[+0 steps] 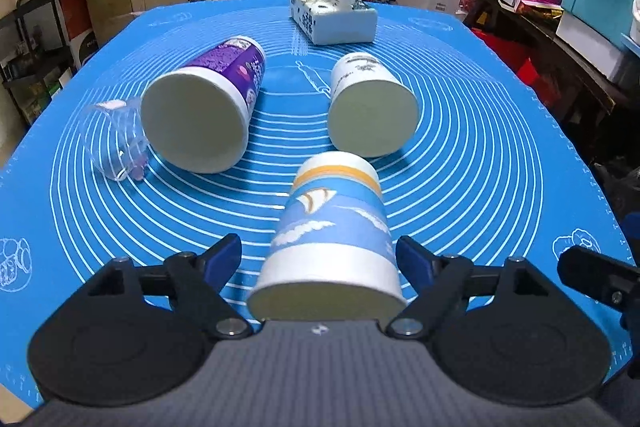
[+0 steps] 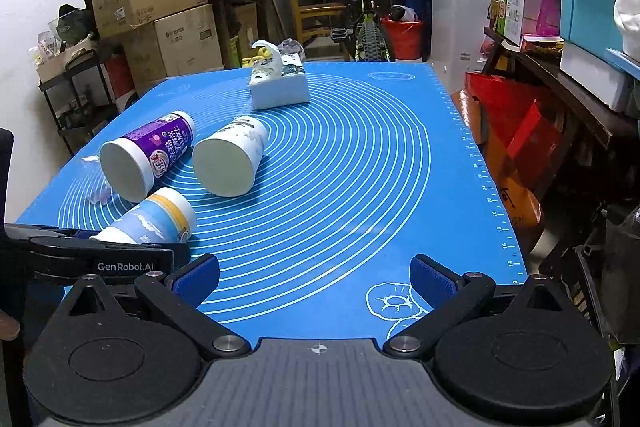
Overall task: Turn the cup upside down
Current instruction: 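Lift the held paper cup with the left tool toward the right tool, then grasp the paper cup with the right tool while the left tool releases it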
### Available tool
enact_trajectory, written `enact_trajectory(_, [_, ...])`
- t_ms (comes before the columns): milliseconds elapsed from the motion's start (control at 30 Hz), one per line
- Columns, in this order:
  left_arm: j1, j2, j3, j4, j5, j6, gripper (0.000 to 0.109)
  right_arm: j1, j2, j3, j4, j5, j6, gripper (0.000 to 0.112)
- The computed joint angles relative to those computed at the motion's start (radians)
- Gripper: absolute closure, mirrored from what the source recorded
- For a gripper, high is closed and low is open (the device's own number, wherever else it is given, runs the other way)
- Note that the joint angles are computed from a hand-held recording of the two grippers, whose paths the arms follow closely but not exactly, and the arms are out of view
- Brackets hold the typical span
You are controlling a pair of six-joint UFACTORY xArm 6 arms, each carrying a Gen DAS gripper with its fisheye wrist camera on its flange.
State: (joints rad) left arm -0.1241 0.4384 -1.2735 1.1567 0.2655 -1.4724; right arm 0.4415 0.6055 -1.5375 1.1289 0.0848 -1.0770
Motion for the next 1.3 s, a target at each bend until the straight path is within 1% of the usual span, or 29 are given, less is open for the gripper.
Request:
enact_trajectory(100, [0.003, -0.004, 0.0, 0.029, -0.003, -0.024, 0.02, 0.001, 0.001, 0.0, -0.016, -0.001, 0.016, 0.011])
enact_trajectory(167, [0.003, -0.004, -0.002, 0.032, 0.002, -0.024, 0.02, 0.001, 0.002, 0.001, -0.029, -0.002, 0.03, 0.011])
enact_trajectory(300, [0.005, -0.005, -0.003, 0.028, -0.006, -0.026, 0.02, 0.002, -0.003, 0.005, -0.013, -0.005, 0.016, 0.011])
enact_trajectory(433, [0.012, -0.018, 0.008, 0.077, -0.037, -0.084, 0.02, 0.001, -0.007, 0.007, -0.006, -0.003, 0.014, 0.012])
enact_trajectory(533, [0.011, -0.031, 0.014, 0.098, -0.05, -0.094, 0.02, 0.001, -0.011, 0.008, 0.009, -0.003, 0.0, 0.011])
enact_trajectory(700, [0.014, -0.074, 0.043, 0.138, -0.074, -0.123, 0.02, 0.003, -0.024, 0.013, 0.025, -0.002, -0.02, 0.012])
enact_trajectory(767, [0.021, -0.099, 0.062, 0.161, -0.083, -0.14, 0.018, 0.004, -0.025, 0.011, 0.009, -0.001, -0.007, 0.011])
enact_trajectory(800, [0.023, -0.114, 0.073, 0.173, -0.079, -0.148, 0.016, 0.005, -0.026, 0.011, -0.011, -0.002, 0.014, 0.011])
enact_trajectory(867, [0.029, -0.143, 0.093, 0.235, -0.069, -0.201, 0.016, 0.006, -0.024, 0.007, -0.061, -0.001, 0.066, 0.012])
enact_trajectory(900, [0.034, -0.158, 0.105, 0.26, -0.064, -0.221, 0.016, 0.007, -0.023, 0.003, -0.055, 0.003, 0.061, 0.011])
enact_trajectory(967, [0.047, -0.18, 0.127, 0.252, -0.058, -0.198, 0.015, 0.011, -0.022, -0.008, -0.045, 0.012, 0.05, 0.012])
enact_trajectory(1033, [0.061, -0.191, 0.142, 0.225, -0.052, -0.158, 0.015, 0.009, -0.013, -0.025, -0.106, 0.045, 0.113, 0.012])
enact_trajectory(1133, [0.086, -0.193, 0.154, 0.247, -0.039, -0.19, 0.015, -0.003, 0.018, -0.081, -0.235, 0.143, 0.248, 0.011])
enact_trajectory(1233, [0.129, -0.184, 0.17, 0.221, -0.076, -0.183, 0.015, -0.001, 0.064, -0.154, -0.336, 0.208, 0.345, 0.011])
enact_trajectory(1300, [0.147, -0.179, 0.179, 0.192, -0.086, -0.151, 0.015, 0.001, 0.099, -0.216, -0.386, 0.258, 0.392, 0.012])
